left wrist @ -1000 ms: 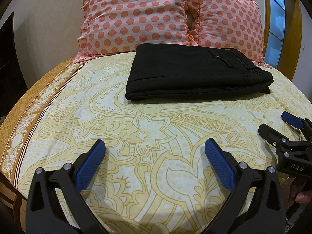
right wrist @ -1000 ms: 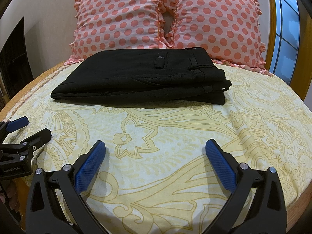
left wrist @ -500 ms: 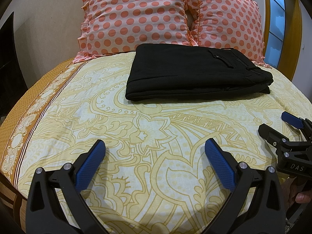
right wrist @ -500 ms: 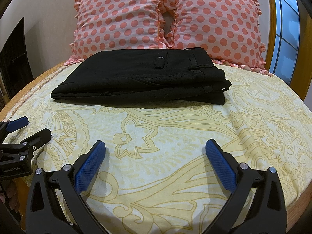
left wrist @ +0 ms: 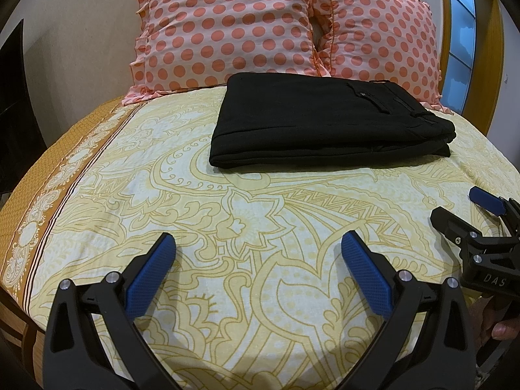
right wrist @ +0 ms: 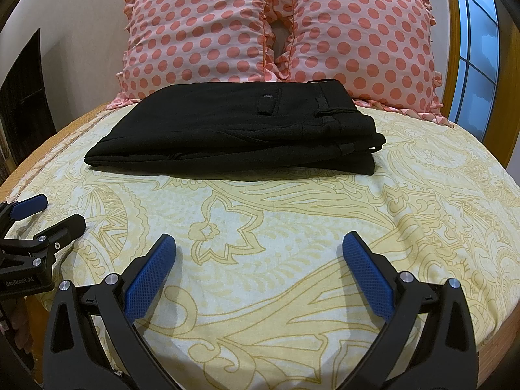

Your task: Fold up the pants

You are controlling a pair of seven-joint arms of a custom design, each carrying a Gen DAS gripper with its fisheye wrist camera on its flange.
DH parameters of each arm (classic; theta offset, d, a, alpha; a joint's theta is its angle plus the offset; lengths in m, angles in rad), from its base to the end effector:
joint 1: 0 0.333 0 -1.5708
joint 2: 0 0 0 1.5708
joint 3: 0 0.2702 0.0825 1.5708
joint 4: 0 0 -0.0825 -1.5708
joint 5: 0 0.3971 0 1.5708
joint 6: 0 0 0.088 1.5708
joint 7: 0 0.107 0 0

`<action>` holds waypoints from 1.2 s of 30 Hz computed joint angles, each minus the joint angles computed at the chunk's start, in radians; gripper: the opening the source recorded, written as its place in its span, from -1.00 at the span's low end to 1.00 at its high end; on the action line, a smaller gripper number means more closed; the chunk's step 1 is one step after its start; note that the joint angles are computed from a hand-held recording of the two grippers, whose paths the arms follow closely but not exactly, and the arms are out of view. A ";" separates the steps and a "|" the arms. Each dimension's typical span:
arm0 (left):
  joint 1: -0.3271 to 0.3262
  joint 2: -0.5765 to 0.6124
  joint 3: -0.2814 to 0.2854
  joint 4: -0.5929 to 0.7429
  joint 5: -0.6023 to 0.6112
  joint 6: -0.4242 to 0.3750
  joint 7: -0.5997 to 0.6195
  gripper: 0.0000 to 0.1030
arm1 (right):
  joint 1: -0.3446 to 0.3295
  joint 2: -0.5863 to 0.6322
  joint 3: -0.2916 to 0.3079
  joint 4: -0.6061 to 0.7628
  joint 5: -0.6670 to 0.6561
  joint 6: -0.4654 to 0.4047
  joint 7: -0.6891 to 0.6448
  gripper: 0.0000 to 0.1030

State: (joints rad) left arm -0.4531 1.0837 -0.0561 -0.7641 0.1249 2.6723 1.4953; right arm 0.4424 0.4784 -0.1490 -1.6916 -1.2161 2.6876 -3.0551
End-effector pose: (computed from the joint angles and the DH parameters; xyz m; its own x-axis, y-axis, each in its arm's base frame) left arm 0.7263 -0.3809 0.3498 -0.4459 -0.8950 -0.0151 -0.6011 0.3119 -0.7358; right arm 0.6481 0.2379 0.3134 -0.3058 -0.9518 -0.0244 -0.5655 0.2022 -0.7996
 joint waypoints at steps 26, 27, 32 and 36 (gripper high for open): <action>0.000 0.085 -0.010 0.157 -0.015 -0.089 0.024 0.97 | 0.002 0.001 -0.001 0.001 -0.003 -0.002 0.005 0.97; -0.001 0.082 -0.010 0.151 -0.014 -0.087 0.023 0.97 | 0.002 0.002 0.000 0.002 -0.003 -0.003 0.005 0.97; -0.002 0.089 -0.009 0.165 -0.014 -0.093 0.023 0.97 | 0.003 0.002 -0.001 0.002 -0.004 -0.004 0.006 0.97; -0.003 0.081 -0.011 0.149 -0.013 -0.084 0.025 0.97 | 0.003 0.002 0.000 0.003 -0.004 -0.004 0.007 0.97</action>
